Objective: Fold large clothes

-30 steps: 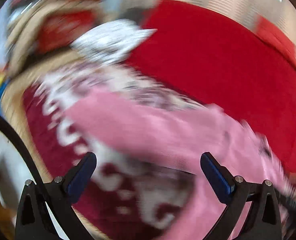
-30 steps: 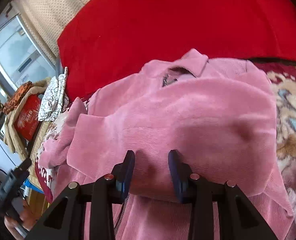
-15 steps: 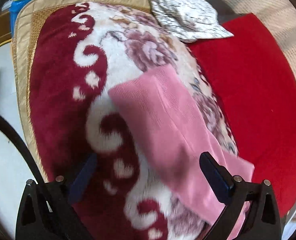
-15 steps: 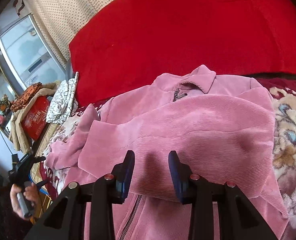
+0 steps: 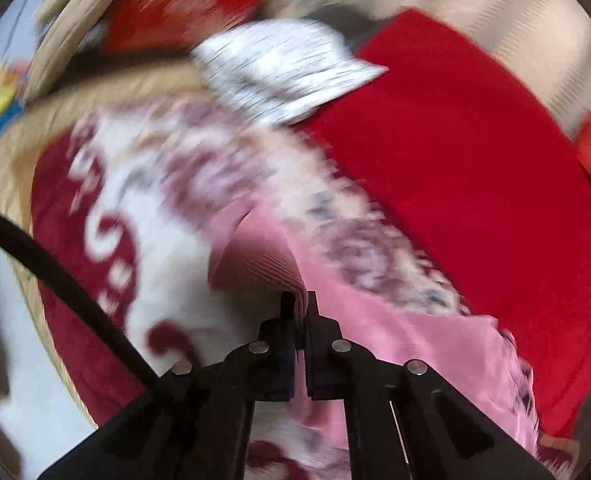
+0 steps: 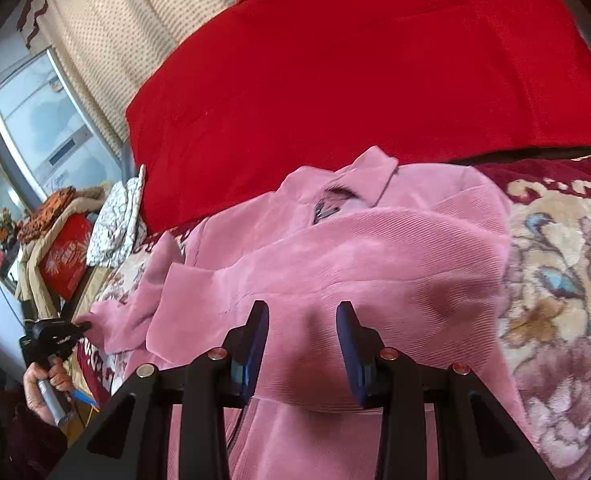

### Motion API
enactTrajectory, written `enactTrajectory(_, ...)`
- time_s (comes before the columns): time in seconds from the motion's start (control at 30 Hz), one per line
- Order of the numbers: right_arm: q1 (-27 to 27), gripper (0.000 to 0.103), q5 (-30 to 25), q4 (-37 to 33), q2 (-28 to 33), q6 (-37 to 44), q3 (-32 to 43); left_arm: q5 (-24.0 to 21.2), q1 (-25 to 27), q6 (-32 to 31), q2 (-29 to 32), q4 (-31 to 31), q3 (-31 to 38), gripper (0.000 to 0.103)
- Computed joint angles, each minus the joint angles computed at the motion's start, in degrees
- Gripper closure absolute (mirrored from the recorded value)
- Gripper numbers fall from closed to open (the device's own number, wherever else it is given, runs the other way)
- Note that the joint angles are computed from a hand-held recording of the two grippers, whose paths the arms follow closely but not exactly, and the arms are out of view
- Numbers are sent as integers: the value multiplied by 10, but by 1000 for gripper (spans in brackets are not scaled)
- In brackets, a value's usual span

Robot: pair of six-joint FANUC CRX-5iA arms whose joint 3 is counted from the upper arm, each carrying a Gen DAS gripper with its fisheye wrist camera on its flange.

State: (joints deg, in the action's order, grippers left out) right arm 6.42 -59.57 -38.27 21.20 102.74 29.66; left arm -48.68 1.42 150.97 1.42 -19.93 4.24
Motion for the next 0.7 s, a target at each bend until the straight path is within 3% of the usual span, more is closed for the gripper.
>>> enactTrajectory(0.23, -24, 64, 8, -15, -2, -24, 4, -31, -118, -147, 64, -49, 170, 101)
enactTrajectory(0.37, -40, 64, 12, -28, -2, -34, 7, -26, -173, -252, 116, -17, 255, 101)
enactTrajectory(0.5, -55, 64, 21, -39, -4, -43, 7, -36, -214, -363, 185, 55, 342, 98)
enactTrajectory(0.57, -62, 64, 21, -42, 0, -53, 12, -33, -212, -429, 209, 138, 357, 76)
enactTrajectory(0.63, -71, 64, 17, -49, 6, -64, 20, 11, -208, -455, 197, 194, 319, 36)
enactTrajectory(0.67, -77, 62, 10, -59, 11, -66, 27, 54, -204, -458, 177, 209, 280, 31)
enactTrajectory(0.7, -80, 46, 5, -62, 14, -70, 32, 86, -200, -453, 159, 213, 249, 29)
